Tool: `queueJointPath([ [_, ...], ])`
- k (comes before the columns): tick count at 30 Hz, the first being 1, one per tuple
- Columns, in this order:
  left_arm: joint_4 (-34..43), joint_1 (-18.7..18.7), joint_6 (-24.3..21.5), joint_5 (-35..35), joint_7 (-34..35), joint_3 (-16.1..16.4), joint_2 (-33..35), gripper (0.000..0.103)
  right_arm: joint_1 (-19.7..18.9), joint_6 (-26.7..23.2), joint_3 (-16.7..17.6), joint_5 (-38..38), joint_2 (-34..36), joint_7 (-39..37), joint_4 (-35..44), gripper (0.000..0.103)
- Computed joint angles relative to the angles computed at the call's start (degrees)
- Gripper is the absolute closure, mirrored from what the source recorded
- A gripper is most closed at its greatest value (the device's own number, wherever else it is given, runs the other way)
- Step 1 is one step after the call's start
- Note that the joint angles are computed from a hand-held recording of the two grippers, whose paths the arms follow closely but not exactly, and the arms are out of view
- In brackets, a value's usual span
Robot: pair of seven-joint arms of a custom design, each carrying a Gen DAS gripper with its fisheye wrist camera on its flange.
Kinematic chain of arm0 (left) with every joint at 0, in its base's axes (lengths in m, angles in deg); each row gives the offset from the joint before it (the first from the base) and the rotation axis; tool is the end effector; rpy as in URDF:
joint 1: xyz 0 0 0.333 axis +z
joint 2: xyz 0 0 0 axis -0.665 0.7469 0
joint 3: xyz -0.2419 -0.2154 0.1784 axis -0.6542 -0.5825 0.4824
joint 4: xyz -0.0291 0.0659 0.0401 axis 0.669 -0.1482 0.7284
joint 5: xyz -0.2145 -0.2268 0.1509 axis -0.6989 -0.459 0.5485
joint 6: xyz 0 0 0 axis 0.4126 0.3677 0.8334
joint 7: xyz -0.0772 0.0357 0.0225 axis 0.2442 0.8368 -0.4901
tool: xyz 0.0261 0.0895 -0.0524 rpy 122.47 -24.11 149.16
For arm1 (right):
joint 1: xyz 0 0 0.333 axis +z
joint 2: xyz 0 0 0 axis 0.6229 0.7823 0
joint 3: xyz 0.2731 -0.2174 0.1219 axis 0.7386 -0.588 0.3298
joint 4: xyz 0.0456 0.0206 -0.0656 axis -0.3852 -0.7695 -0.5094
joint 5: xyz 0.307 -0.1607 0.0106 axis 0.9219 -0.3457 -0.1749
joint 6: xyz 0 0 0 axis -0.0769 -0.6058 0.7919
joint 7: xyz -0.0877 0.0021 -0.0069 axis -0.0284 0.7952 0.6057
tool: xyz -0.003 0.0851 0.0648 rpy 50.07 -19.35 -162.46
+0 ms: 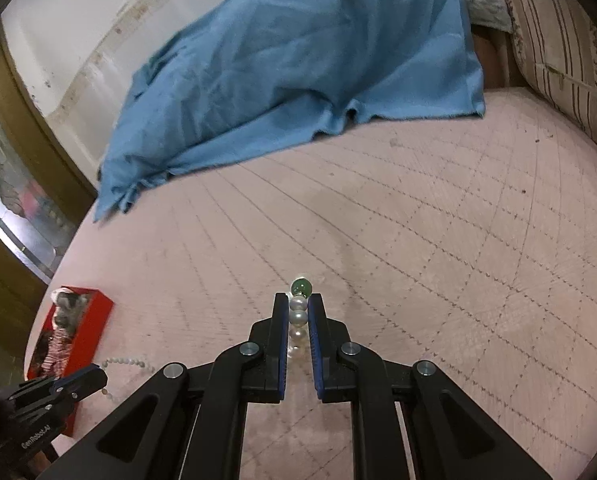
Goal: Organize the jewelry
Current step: 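Grasp the pale green bead bracelet with the left tool while the right tool grasps the pearl bracelet, then carry both bracelets over the red tray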
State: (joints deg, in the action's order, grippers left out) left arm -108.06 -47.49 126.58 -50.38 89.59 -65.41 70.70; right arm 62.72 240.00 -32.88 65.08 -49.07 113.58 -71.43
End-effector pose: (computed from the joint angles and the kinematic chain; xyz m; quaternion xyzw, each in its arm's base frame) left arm 0.5803 -0.1347 0.5149 -0.6038 0.7330 -0.2844 0.1315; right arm 0.5984 0.2946 0.4943 -0.5822 0.7083 -0.1250 0.3790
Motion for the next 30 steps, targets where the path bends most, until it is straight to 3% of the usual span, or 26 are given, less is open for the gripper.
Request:
queueJointPath([
  [3, -1.7, 1.0, -0.1, -3.3, 2.1, -0.7, -2.1, 0.098, 2.6, 0.6, -2.6, -2.3, -0.8, 2.0, -0.5, 0.093],
  [9, -5.6, 1.4, 1.8, -8.6, 6.3, -0.7, -6.5, 0.098, 4.0, 0.4, -3.6, -5.0, -1.5, 4.2, -0.9, 0.093],
  [18, -9.6, 1.8, 3.0, -16.0, 12.4, 1.5, -12.6, 0.098, 8.5, -3.8, -7.1, -14.1, -2.5, 12.4, 0.2, 0.093],
  [30, -14.1, 3.5, 3.9, -17.9, 12.9, 4.7, -17.6, 0.098, 9.1, -5.1, -1.6, -21.7, -5.4, 19.8, 0.2, 0.092],
])
